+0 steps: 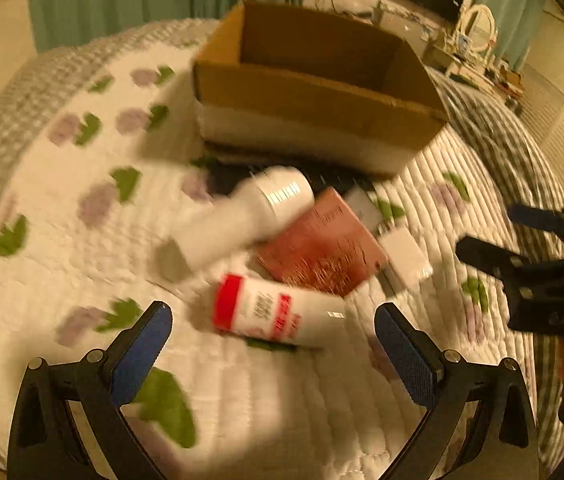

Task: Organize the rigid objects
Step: 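Grasp the red-capped white bottle with the left tool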

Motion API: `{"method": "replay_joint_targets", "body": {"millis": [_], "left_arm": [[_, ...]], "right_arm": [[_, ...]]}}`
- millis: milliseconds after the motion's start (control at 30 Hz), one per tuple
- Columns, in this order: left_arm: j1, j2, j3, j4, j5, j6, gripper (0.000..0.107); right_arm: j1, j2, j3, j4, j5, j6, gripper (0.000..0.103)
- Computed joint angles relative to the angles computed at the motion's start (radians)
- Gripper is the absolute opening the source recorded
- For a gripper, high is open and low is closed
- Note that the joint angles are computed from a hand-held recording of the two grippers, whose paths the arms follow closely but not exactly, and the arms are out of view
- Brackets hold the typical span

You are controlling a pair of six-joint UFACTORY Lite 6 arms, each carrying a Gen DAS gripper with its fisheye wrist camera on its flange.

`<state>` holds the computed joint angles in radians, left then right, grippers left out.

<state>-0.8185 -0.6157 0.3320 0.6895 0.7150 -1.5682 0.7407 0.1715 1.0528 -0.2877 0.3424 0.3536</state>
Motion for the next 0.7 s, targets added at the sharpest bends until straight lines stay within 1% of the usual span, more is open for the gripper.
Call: {"method": "replay_joint_targets", "body": {"millis": [100, 200, 267, 300, 333, 367, 467, 533, 633, 700], "left_arm": [[-0.008, 0.075, 0.009, 0.038, -0.033, -0.035, 0.103], [0.01, 0.143, 0.023, 0.068, -0.068, -0.052, 0.102], [0.031, 0.196, 0.034, 0.074, -0.097, -0.047, 0.094], [0.053, 0.226, 0.041, 0.07, -0.118, -0.032, 0.083], [0.06, 0.249, 0.048, 0.061, -0.117, -0.025, 0.08], [0.066, 0.25, 0.048, 0.058, -0.121, -0.02, 0.08], [0.046, 0.227, 0.043, 0.058, -0.105, -0.024, 0.08], [0.022, 0.209, 0.043, 0.059, -0.075, -0.038, 0.079], [-0.01, 0.15, 0.043, 0.066, -0.012, -0.05, 0.079], [-0.034, 0.102, 0.048, 0.067, 0.043, -0.053, 0.079]], "right_arm": [[-0.024, 0.03, -0.016, -0.008, -0.039, -0.004, 0.103], [-0.02, 0.048, -0.032, -0.087, -0.055, 0.055, 0.103], [-0.013, 0.055, -0.039, -0.093, -0.057, 0.052, 0.103], [-0.007, 0.057, -0.046, -0.104, -0.06, 0.06, 0.103], [-0.001, 0.063, -0.047, -0.115, -0.059, 0.068, 0.103], [0.006, 0.068, -0.051, -0.13, -0.059, 0.082, 0.103], [0.016, 0.07, -0.064, -0.113, -0.065, 0.069, 0.103], [0.027, 0.068, -0.07, -0.154, -0.065, 0.106, 0.103], [0.038, 0.07, -0.069, -0.195, -0.064, 0.141, 0.103], [0.037, 0.069, -0.068, -0.149, -0.069, 0.099, 0.103]]}}
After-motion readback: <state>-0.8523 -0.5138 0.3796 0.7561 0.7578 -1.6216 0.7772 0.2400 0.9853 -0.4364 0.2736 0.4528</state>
